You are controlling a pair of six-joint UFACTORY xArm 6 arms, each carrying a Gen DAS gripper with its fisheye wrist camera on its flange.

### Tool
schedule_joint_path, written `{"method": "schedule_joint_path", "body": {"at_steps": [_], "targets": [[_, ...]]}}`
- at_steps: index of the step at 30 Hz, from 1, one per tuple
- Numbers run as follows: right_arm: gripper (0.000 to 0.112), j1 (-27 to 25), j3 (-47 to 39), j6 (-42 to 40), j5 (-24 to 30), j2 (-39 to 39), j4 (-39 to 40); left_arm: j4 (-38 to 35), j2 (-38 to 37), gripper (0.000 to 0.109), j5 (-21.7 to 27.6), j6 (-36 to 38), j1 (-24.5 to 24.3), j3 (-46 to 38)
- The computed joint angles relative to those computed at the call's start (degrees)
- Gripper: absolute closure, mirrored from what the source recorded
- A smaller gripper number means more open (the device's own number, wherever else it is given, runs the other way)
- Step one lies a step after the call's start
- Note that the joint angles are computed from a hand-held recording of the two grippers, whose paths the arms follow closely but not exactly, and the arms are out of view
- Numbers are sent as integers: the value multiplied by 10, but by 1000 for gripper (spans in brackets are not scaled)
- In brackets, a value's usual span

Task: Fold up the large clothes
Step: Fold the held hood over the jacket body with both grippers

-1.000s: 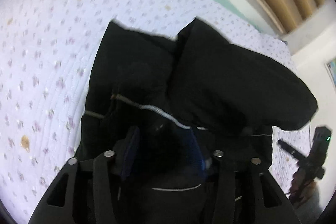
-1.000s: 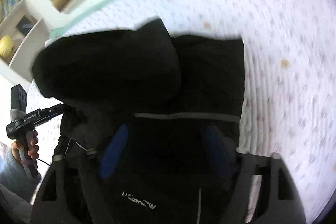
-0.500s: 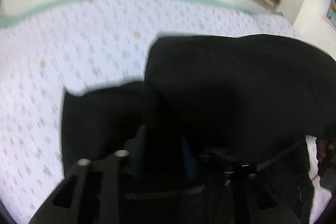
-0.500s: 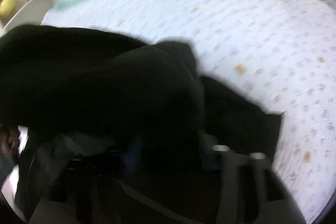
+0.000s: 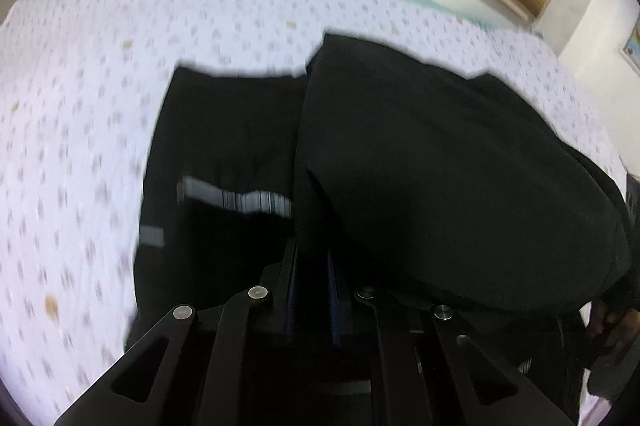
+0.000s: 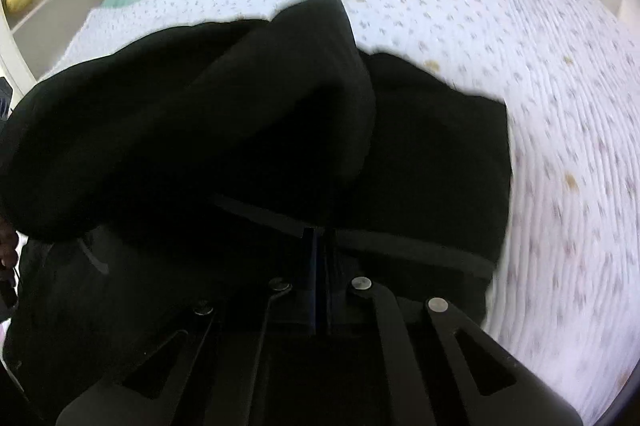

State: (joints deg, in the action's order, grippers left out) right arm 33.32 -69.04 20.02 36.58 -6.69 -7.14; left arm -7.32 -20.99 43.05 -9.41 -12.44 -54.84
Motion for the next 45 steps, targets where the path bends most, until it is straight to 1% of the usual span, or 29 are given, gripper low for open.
{"method": "schedule_joint_path", "body": {"at_steps": [2,3,4,5,6,7,8,9,11,12,14,16,17,19,20,21,22,26,28,30,31,32,33,35,37,39,41,43,45], "targets": [[108,4,27,-16,4,-18,8,23,5,93,25,-16,-3,0],[107,4,32,-19,11,-29,9,13,6,93,42,-12,2,-7],[103,6,31,-14,23,-35,9,7,6,93,48,-13,6,-12],[86,4,21,-4,46,-43,7,5,1,90,61,-22,14,-22],[56,3,10,7,57,-46,-1,21,-6,80,74,-43,21,-32],[45,0,3,19,61,-53,-11,32,-13,74,79,-56,27,-39],[36,-3,-1,25,50,-63,-16,48,-19,64,81,-75,32,-47],[36,-4,-6,30,36,-67,-19,70,-27,63,79,-102,38,-59],[36,2,-17,53,1,-78,-36,64,-35,63,57,-112,44,-74],[35,4,-26,62,-20,-74,-42,39,-39,63,41,-99,45,-79],[33,7,-54,73,-66,-51,-49,-7,-16,63,17,-65,35,-108],[29,15,-80,74,-82,-25,-49,-45,-14,63,-15,-20,17,-108],[29,27,-98,78,-74,-7,-47,-50,-2,63,-25,-6,4,-114],[29,36,-123,28,-72,36,20,-50,37,63,-29,9,-25,-141],[29,32,-140,0,-67,57,49,-69,45,63,-33,34,-33,-138],[29,41,-158,-5,-51,83,60,-89,54,63,-30,58,-37,-139],[29,45,-153,-12,-38,90,76,-92,54,63,-32,66,-40,-125],[29,47,-109,-37,-26,102,136,-108,60,64,-7,47,-47,-91],[29,45,-85,-33,-40,110,134,-119,72,64,-15,56,-43,-66],[30,41,-85,-27,-49,128,131,-91,82,64,-22,46,-49,-59],[30,42,-98,-18,-31,134,118,-74,93,64,-23,33,-55,-65],[30,41,-116,-18,-12,142,113,-62,98,64,-10,22,-58,-77],[30,40,-130,-28,9,142,119,-64,100,64,10,18,-56,-95],[30,37,-135,-52,15,123,138,-98,85,64,13,39,-47,-99],[30,30,-136,-54,-6,105,128,-122,76,64,-6,57,-37,-108],[30,22,-140,-31,-48,99,92,-129,76,64,-23,57,-32,-121],[30,17,-153,-3,-69,109,58,-127,89,64,-34,56,-31,-137],[30,13,-190,24,-49,140,30,-100,110,64,-35,43,-34,-155],[30,15,-210,30,-45,171,34,-82,127,64,-37,30,-38,-161]]}}
